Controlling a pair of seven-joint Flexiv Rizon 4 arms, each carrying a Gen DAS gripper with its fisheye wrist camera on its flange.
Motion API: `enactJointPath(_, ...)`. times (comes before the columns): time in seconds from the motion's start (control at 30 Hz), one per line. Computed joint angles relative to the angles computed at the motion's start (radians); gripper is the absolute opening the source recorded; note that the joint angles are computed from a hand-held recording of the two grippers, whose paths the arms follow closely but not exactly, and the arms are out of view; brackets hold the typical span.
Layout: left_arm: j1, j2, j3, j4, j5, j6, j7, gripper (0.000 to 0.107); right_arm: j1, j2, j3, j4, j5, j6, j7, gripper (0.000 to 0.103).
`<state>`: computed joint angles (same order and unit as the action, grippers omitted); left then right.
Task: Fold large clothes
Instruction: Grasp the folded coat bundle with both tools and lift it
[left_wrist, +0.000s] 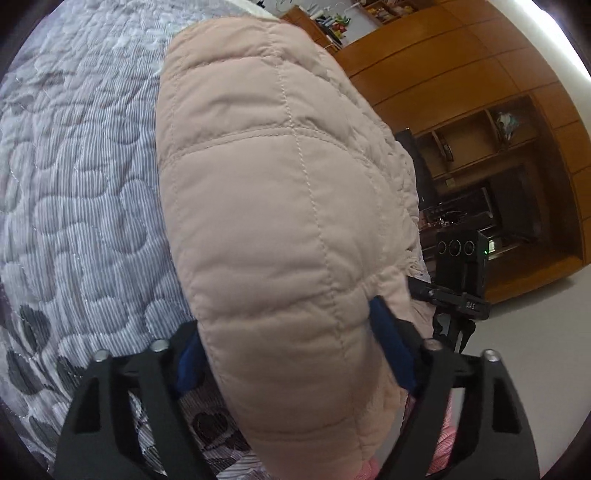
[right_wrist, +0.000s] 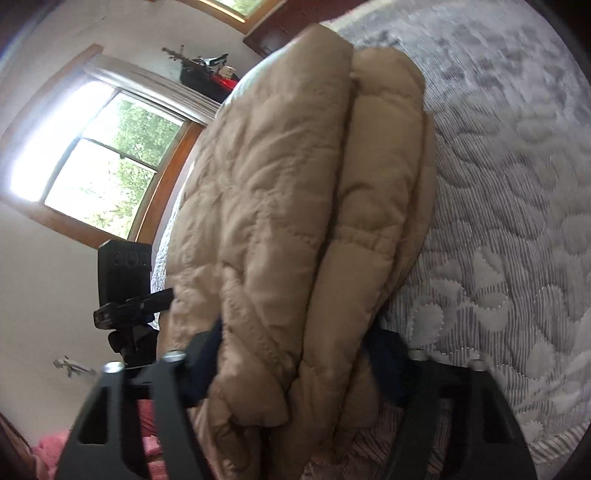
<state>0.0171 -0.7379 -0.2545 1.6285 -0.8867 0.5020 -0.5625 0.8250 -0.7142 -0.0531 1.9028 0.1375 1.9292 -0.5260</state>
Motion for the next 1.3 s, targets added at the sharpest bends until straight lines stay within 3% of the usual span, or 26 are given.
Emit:
enactJointPath(0.13, 0.011, 0.022, -0.011, 0.023, -0.039, 0.018, 0.055, 0.059, 0.185, 0.027, -0.202, 0.002, 0.038, -0.057, -0.036, 0.043)
enactJointPath(0.2, 0.025, 0.032, -0.02, 0.026, -0.074, 0.002, 0.072, 0.058, 0.231, 0.032, -0.263, -0.005, 0.036, -0.066, -0.042, 0.04)
enactJointPath(0.33, 0.031, 0.051, -0.021, 0.013, -0.133, 0.016, 0.113, 0.058, 0.257, 0.038, -0.345, -0.068, -0.015, -0.12, -0.067, 0.04)
enactJointPath(0.43, 0.029, 0.052, -0.022, -0.024, -0.177, 0.06, 0.136, 0.058, 0.223, 0.022, -0.365, -0.152, -0.099, -0.195, -0.059, 0.04)
enactJointPath(0.6, 0.028, -0.003, -0.034, -0.138, -0.212, 0.143, 0.14, 0.058, 0.06, -0.055, -0.286, -0.37, -0.275, -0.303, -0.036, 0.04)
enactJointPath(0.7, 0.023, -0.057, -0.042, -0.226, -0.194, 0.2, 0.116, 0.058, -0.055, -0.108, -0.173, -0.505, -0.324, -0.39, -0.079, 0.04)
enactJointPath(0.8, 0.02, -0.13, -0.048, -0.334, -0.139, 0.247, 0.069, 0.058, -0.18, -0.218, -0.043, -0.701, -0.406, -0.487, -0.09, 0.04)
enactJointPath(0.93, 0.016, -0.242, -0.05, -0.481, -0.034, 0.258, -0.035, 0.058, -0.274, -0.337, 0.087, -0.872, -0.397, -0.56, -0.159, 0.04)
enactJointPath(1.03, 0.003, -0.334, -0.033, -0.605, 0.064, 0.228, -0.141, 0.058, -0.314, -0.422, 0.159, -0.984, -0.378, -0.624, -0.2, 0.04)
enactJointPath(1.17, 0.023, -0.402, -0.06, -0.682, 0.121, 0.183, -0.2, 0.064, -0.336, -0.452, 0.206, -0.996, -0.319, -0.575, -0.238, 0.044)
enactJointPath(1.3, 0.04, -0.367, -0.062, -0.629, 0.147, 0.204, -0.205, 0.069, -0.303, -0.399, 0.139, -0.929, -0.31, -0.603, -0.19, 0.059)
